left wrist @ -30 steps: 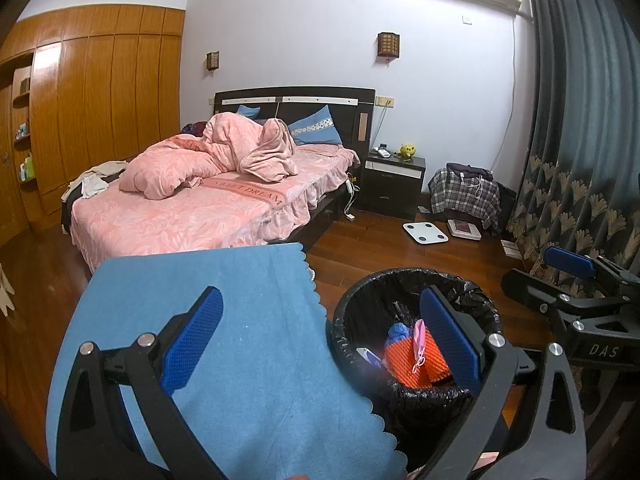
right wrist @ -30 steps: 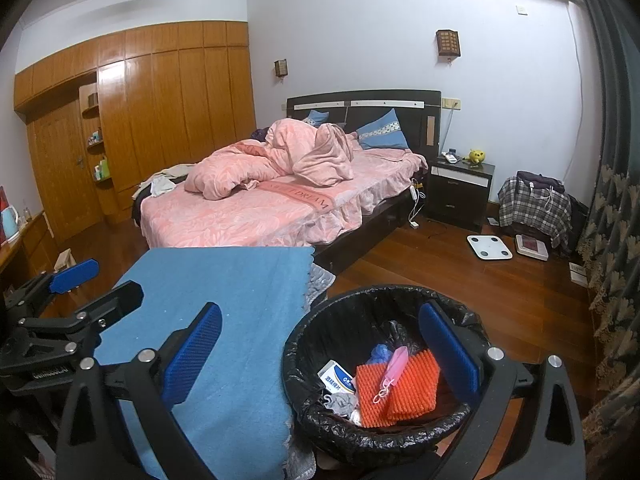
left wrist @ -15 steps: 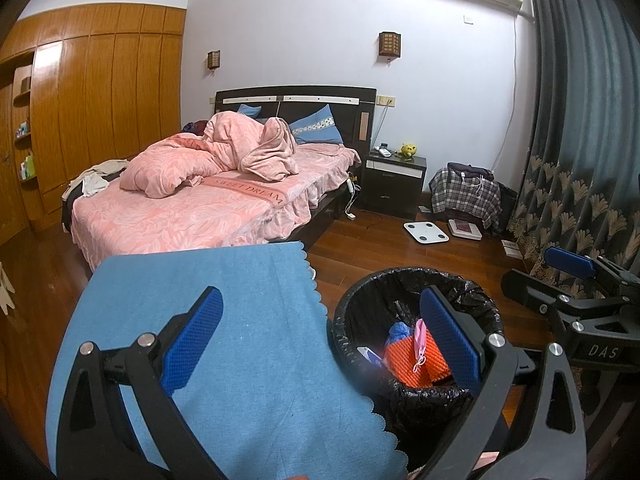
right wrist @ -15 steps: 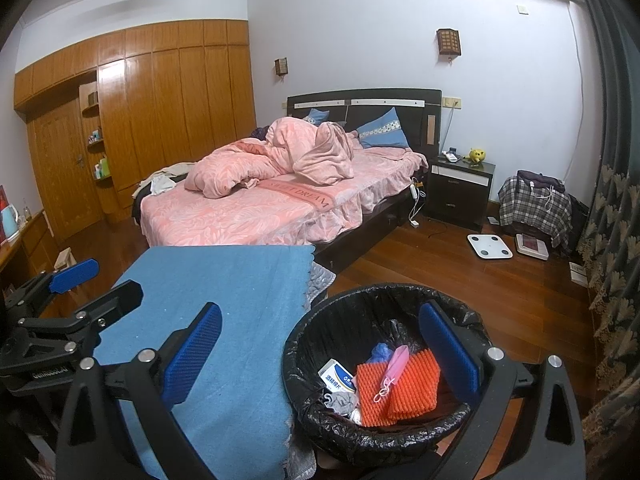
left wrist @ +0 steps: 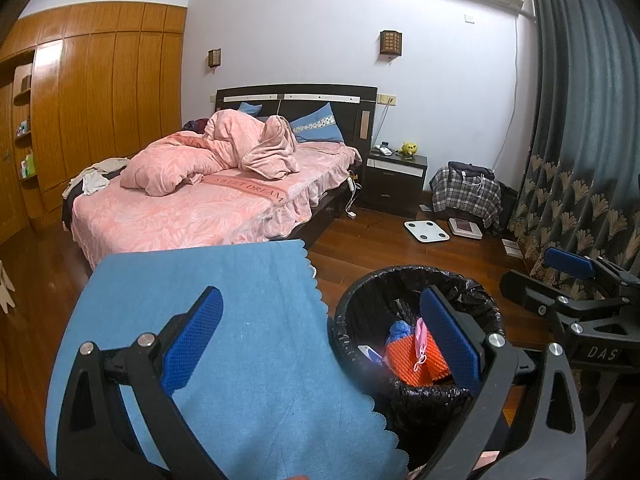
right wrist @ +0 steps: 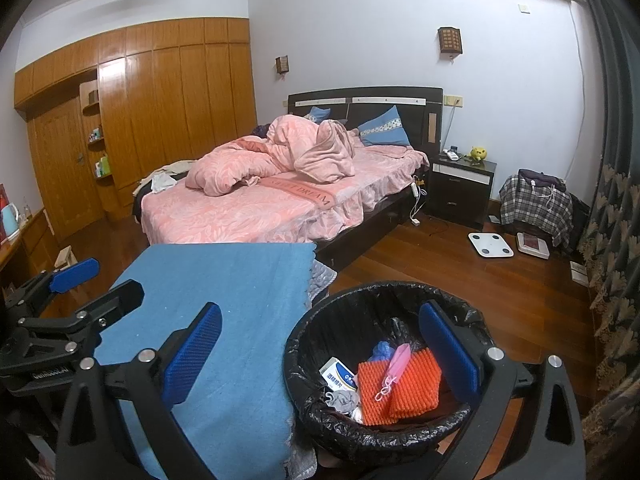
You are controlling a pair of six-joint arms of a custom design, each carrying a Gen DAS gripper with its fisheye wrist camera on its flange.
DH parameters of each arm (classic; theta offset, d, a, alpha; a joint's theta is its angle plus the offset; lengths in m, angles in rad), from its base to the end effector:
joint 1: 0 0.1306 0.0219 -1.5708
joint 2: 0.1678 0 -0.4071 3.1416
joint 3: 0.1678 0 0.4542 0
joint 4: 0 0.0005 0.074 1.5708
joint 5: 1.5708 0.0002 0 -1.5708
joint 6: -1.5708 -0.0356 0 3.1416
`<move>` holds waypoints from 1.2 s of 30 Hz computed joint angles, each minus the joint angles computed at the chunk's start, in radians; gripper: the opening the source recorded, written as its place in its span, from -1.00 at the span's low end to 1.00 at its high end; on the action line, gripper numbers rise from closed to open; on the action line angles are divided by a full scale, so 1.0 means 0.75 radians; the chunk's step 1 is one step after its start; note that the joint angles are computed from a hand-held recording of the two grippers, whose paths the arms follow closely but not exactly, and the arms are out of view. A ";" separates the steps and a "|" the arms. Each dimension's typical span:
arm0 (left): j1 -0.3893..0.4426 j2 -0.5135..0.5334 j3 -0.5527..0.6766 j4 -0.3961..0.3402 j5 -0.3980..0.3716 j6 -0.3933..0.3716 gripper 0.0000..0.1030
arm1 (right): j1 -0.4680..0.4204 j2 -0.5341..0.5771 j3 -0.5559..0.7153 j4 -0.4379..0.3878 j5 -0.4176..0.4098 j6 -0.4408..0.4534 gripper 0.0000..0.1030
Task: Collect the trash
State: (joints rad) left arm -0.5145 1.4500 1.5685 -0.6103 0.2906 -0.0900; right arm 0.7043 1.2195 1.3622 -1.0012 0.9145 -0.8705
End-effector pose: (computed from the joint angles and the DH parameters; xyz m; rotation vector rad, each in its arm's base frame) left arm 0.5060 -0.2983 0.5397 0.7930 1.9312 -0.5598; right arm 0.3688 0.2757 0.5229 0.5366 1.9838 -0.1691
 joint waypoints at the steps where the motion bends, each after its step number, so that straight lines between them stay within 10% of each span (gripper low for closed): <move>1: 0.000 -0.001 0.001 -0.003 0.000 0.000 0.87 | 0.000 0.000 0.001 0.000 0.000 0.000 0.88; 36: 0.003 0.009 0.021 -0.018 0.005 -0.002 0.87 | -0.004 0.009 0.018 -0.014 -0.007 -0.001 0.88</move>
